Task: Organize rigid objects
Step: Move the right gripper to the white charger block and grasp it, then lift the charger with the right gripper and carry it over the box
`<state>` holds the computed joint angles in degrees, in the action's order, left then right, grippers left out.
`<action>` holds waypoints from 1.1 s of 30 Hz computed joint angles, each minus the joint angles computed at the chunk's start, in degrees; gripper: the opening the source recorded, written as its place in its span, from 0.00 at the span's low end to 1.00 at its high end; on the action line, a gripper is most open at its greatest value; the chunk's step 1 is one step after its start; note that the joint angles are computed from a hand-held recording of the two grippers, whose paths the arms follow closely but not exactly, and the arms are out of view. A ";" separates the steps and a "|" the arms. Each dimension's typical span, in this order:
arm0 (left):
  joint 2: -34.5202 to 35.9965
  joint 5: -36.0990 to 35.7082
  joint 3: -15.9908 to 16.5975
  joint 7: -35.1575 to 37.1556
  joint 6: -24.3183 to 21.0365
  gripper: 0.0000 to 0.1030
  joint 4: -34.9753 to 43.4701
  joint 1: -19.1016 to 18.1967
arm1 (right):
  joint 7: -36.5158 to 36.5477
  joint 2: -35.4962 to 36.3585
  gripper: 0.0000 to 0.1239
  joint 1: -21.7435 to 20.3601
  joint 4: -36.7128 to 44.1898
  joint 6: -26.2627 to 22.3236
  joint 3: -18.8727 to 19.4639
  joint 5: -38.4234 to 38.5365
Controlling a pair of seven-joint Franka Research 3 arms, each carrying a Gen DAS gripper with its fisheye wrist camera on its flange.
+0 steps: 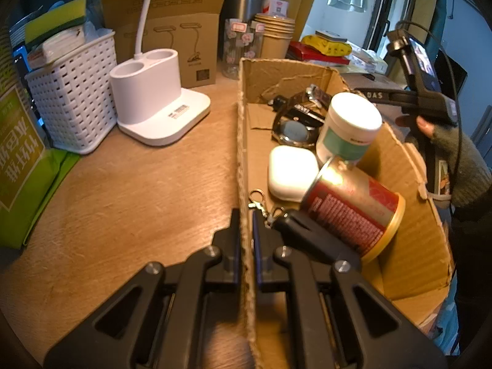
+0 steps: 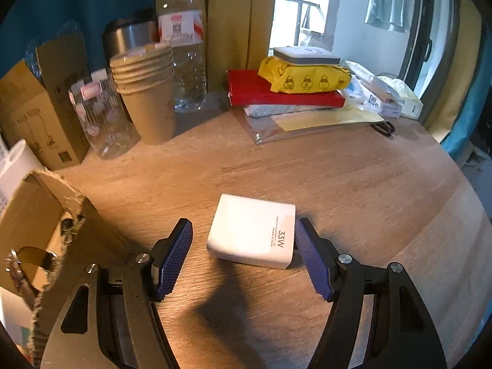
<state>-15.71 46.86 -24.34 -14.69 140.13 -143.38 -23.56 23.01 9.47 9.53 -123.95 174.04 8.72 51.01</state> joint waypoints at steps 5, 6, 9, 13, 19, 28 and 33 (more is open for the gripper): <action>-0.06 0.00 0.06 0.01 0.06 0.07 -0.07 -0.02 | 2.15 0.79 0.51 0.04 0.49 0.72 -0.34 -2.05; -0.06 0.01 0.04 -0.02 0.05 0.07 -0.06 -0.02 | 1.89 0.81 0.51 -0.21 0.45 0.90 -0.03 -1.87; -0.04 0.03 0.06 0.02 0.07 0.07 -0.06 -0.01 | 1.75 0.92 0.51 -0.72 0.58 1.03 0.42 -1.64; -0.07 0.04 0.08 0.03 0.08 0.07 -0.08 0.01 | 2.36 0.54 0.50 -1.17 0.78 -0.87 0.29 -1.67; -0.09 -0.01 0.08 0.08 0.08 0.07 -0.10 0.01 | -0.94 -1.56 0.50 -1.17 0.11 -2.97 0.07 3.35; -0.12 0.47 0.07 -0.24 0.31 0.07 -0.29 0.19 | -6.13 -7.68 0.50 1.40 -2.97 -6.23 -3.18 10.31; -0.17 0.91 0.10 -0.48 0.57 0.07 -0.46 0.36 | -8.26 -11.54 0.50 3.39 -5.38 -7.39 -5.13 12.69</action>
<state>-15.88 47.76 -24.24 -15.17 140.70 -143.84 -23.20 14.75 -2.07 12.92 -129.33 166.65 3.59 63.70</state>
